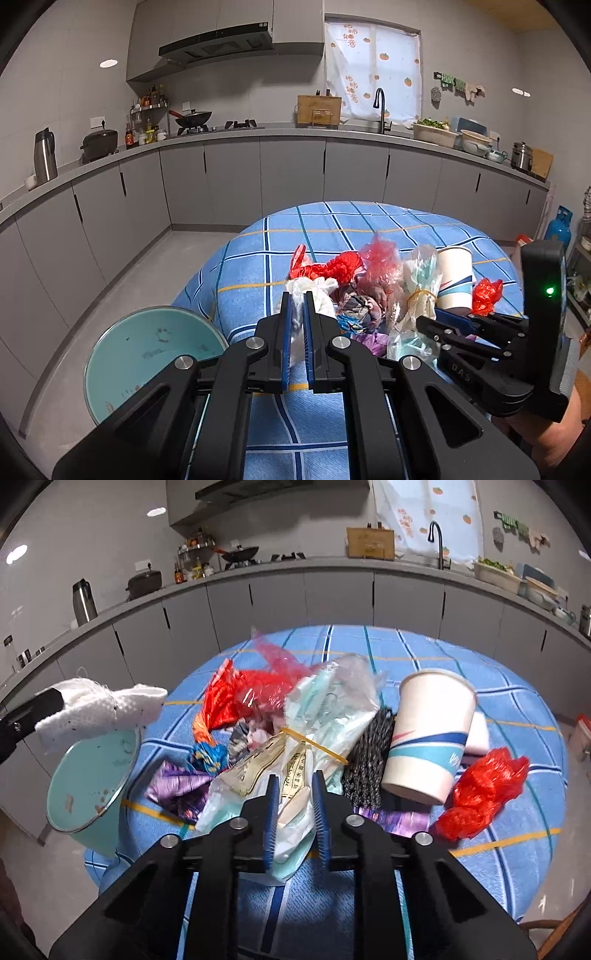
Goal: Collect trash
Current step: 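Grasp the clear plastic bag with the right tool while the left holds the cloth, then carry both items over the teal bucket and open both tools to drop them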
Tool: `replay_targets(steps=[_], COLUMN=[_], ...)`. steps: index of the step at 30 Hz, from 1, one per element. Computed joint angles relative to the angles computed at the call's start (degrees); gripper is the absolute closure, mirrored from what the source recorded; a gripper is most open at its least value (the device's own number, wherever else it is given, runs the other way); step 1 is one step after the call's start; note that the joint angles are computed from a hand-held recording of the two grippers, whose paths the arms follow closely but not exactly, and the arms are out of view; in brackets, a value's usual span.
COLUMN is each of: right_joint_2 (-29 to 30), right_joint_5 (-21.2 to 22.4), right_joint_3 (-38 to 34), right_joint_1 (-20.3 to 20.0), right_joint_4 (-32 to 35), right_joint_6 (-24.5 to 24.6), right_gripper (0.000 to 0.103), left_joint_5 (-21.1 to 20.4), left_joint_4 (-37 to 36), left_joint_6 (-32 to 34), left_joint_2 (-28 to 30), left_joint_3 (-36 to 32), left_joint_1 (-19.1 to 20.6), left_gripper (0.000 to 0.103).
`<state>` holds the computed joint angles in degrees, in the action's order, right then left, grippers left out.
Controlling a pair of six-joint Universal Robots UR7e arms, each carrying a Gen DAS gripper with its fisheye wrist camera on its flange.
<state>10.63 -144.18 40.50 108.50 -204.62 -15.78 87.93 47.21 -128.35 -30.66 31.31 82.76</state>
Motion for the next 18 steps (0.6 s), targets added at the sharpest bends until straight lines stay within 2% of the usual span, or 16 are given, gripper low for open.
replay_targets(steps=[9, 14, 18], right_joint_2=[-0.1, 1.1, 2.8], right_joint_5=[0.2, 2.3, 5.8], right_joint_3=[-1.0, -4.7, -9.2], right_joint_1=[2.7, 3.7, 3.9], right_joint_4=[-9.5, -8.5, -3.6], right_joint_6=[-10.0, -13.1, -13.4], right_gripper=[0.086, 0.086, 0.086], left_joint_5=[1.2, 0.7, -1.0], left_joint_4=[-2.4, -4.3, -7.0], left_joint_6=[-0.3, -1.2, -1.0], left_joint_2=[-3.2, -4.4, -5.2], left_joint_3=[2.0, 1.2, 1.2], left_joint_1=[0.4, 1.0, 1.5], left_gripper=[0.097, 0.097, 0.097])
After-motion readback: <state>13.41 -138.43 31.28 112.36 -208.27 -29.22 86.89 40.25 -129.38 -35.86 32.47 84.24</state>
